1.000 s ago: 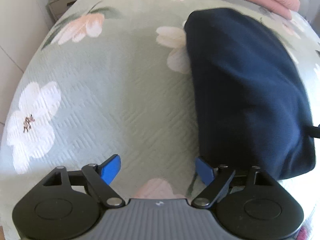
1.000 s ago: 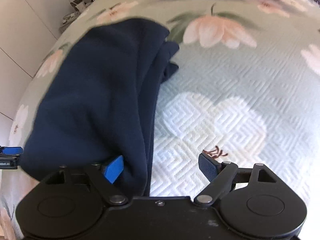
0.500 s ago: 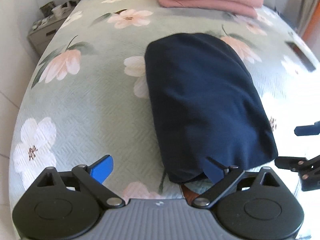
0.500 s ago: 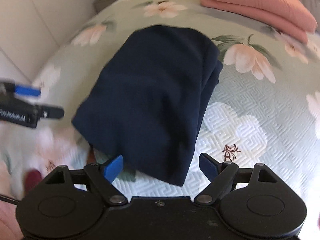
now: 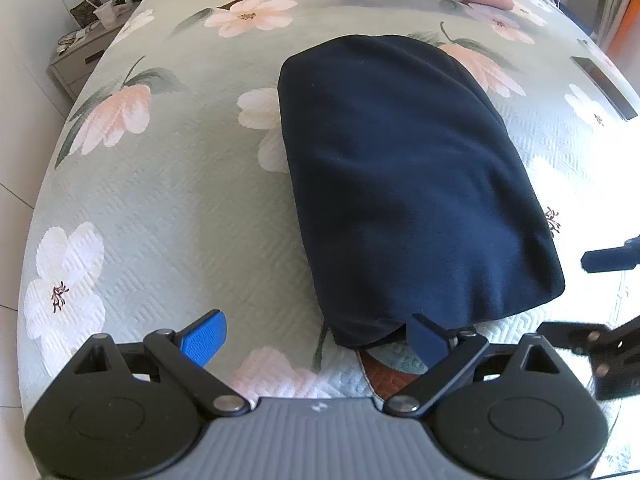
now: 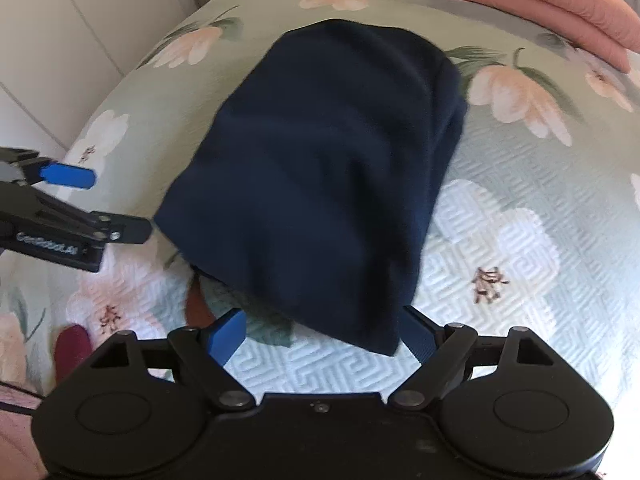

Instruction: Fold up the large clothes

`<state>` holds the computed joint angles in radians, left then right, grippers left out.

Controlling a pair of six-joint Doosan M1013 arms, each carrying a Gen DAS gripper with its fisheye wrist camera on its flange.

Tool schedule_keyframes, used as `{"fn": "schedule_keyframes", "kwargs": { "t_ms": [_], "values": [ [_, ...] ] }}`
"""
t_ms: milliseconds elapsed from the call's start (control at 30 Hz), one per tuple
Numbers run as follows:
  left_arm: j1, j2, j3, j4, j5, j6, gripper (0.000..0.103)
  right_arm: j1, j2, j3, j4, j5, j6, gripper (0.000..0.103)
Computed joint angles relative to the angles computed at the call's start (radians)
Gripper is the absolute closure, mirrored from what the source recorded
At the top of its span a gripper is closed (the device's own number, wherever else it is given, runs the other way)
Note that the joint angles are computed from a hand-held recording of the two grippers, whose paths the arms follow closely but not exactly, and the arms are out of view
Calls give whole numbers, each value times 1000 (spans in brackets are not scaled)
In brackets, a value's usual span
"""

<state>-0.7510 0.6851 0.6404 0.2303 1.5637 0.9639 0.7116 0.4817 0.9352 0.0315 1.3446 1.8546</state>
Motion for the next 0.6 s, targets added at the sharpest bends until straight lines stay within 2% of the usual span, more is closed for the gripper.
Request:
{"fn": "schedule_keyframes", "kwargs": {
  "t_ms": [600],
  "values": [
    [-1,1,-3,4,1,-6,5,4,6,-7,11,3,-28,5]
  ]
}}
